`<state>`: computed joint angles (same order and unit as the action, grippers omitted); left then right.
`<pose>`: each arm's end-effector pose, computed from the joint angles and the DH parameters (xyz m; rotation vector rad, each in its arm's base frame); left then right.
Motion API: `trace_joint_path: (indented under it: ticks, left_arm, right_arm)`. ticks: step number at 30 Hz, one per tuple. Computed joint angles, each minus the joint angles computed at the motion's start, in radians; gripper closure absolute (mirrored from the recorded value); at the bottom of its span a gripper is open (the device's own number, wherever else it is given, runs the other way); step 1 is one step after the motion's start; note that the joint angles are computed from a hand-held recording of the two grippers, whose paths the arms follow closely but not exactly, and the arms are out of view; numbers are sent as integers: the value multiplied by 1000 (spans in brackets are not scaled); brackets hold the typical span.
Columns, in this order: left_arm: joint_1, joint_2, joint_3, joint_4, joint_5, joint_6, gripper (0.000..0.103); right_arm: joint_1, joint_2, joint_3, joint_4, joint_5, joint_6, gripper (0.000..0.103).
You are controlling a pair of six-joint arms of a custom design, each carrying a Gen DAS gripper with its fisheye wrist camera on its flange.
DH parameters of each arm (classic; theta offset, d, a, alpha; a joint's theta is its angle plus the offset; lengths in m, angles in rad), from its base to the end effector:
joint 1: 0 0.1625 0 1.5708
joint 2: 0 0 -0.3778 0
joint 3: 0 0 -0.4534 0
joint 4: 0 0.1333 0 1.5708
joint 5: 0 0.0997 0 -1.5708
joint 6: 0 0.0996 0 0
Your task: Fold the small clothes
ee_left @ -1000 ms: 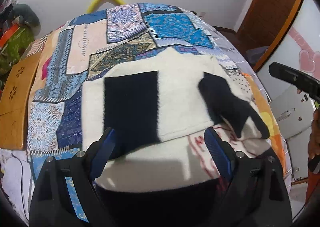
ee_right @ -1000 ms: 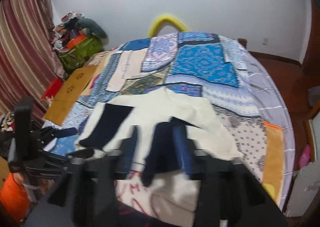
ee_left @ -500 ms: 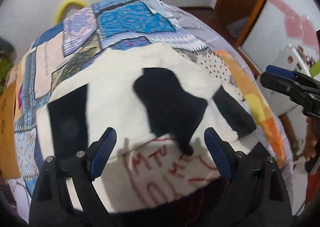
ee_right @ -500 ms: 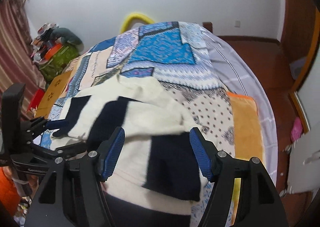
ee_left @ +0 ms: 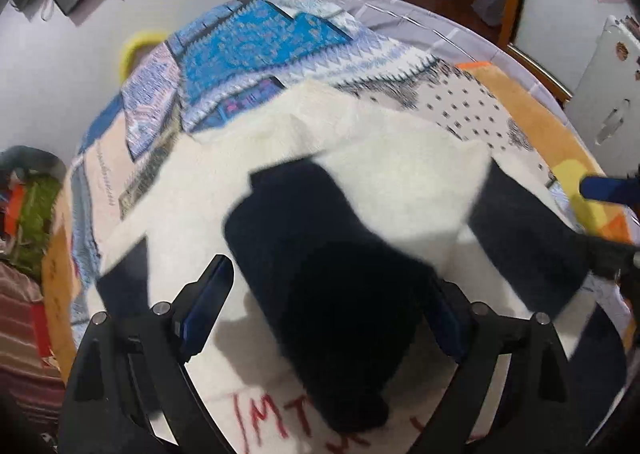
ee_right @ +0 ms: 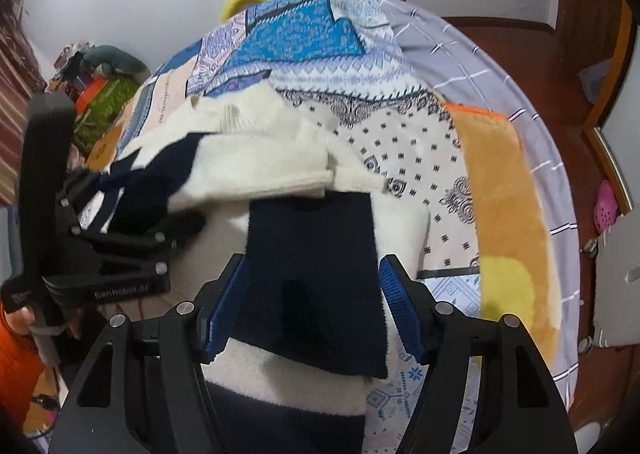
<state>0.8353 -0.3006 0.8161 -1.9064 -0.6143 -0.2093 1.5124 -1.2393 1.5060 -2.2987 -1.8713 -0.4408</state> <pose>-0.4065 -0.7692 -0.0235 0.6690 2.0897 -0.3410 0.0633 -0.6968 0.3594 0.4181 -2.6641 0.5123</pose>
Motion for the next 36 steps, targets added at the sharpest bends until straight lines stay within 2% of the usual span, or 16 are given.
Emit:
trace_joint_path:
  ticks: [3,7,13,20,27,36]
  left_arm:
    - [3,-10,9,-8,58,-31,14]
    - [19,-79,61,-39,62,-95,14]
    - [35,-209,183,-74,91,-161,14]
    - [75,-368,340,-65,-4,-280,14]
    - [97,-447,456,16,32,-362,14]
    - [140,-538,559,-72,-84,-407,14]
  right_arm:
    - [-4,8,-1,8,-3,-1,39]
    - [0,23,0,-1,-48,-26,39]
    - [-3,35,-7,17,-61,-32,39]
    - [2,39,-5,22,-70,-16,39]
    - [14,39,1,23,-89,-13,39]
    - [25,41,6,16,-104,-13,39]
